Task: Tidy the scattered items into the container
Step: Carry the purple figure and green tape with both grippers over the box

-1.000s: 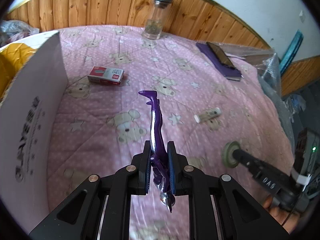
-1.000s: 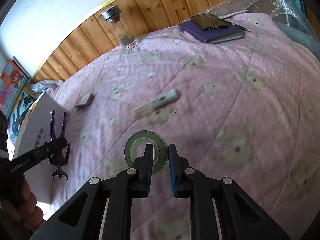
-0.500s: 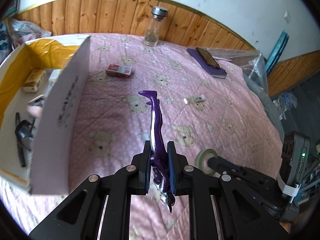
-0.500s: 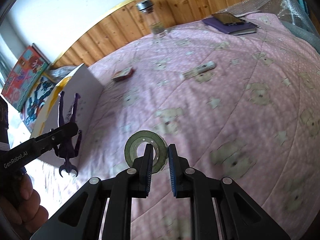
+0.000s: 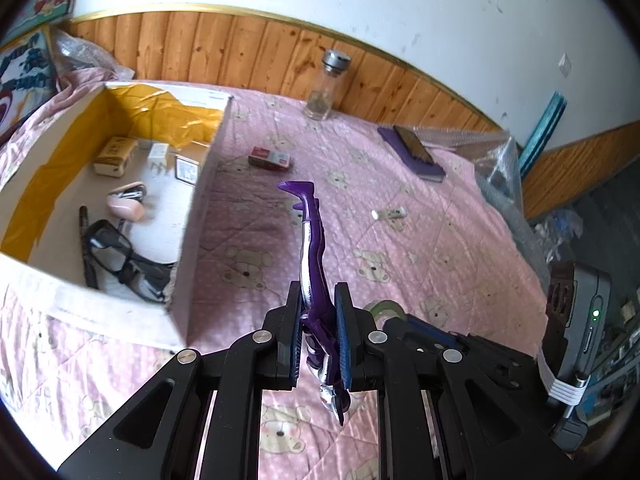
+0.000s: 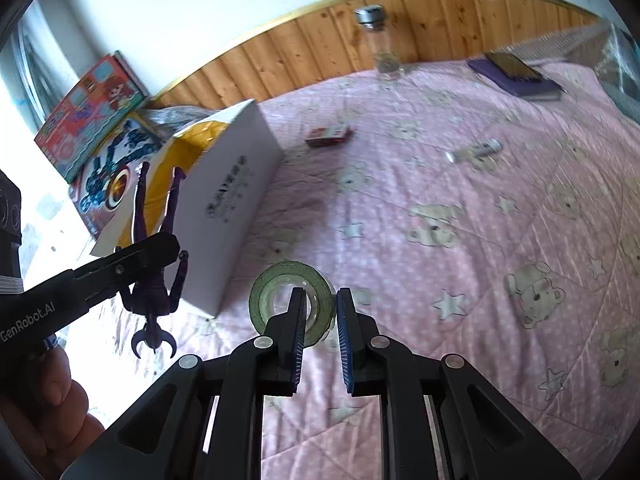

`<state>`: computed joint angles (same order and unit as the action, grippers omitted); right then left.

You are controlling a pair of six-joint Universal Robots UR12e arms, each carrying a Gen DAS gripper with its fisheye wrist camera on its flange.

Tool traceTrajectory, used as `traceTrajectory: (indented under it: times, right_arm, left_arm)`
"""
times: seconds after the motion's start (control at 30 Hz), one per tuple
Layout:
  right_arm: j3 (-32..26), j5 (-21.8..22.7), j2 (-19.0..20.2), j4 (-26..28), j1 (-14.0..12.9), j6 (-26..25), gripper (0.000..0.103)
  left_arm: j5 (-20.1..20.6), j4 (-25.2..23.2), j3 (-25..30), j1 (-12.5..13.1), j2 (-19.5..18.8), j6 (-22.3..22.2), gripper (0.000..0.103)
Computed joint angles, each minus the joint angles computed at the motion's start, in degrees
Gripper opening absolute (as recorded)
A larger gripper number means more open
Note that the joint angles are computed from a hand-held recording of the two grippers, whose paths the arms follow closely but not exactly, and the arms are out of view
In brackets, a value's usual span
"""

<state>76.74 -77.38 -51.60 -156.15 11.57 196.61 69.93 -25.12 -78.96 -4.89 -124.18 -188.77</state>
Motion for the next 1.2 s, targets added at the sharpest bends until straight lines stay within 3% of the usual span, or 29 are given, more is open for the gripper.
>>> traceTrajectory:
  times: [0.33,0.7,1.2]
  right_arm:
    - [-1.96,0.07,-0.12,-0.03,2.08,-3.3,0.017]
    - [-6.6,1.4,1.4,1.59,3.49,-6.7,0.017]
    - [-17.26,3.44,6.47,6.49,4.01,-10.66,0.016]
  left_arm:
    - [-1.64,5.16,-3.94,2.71,2.84,-3.73,0.015]
    - [-2.35,5.98,-3.78,5.03,2.98,-8.52,0.015]
    - [-2.11,-0.01,3.32,6.6,-0.63,-12.96,0.015]
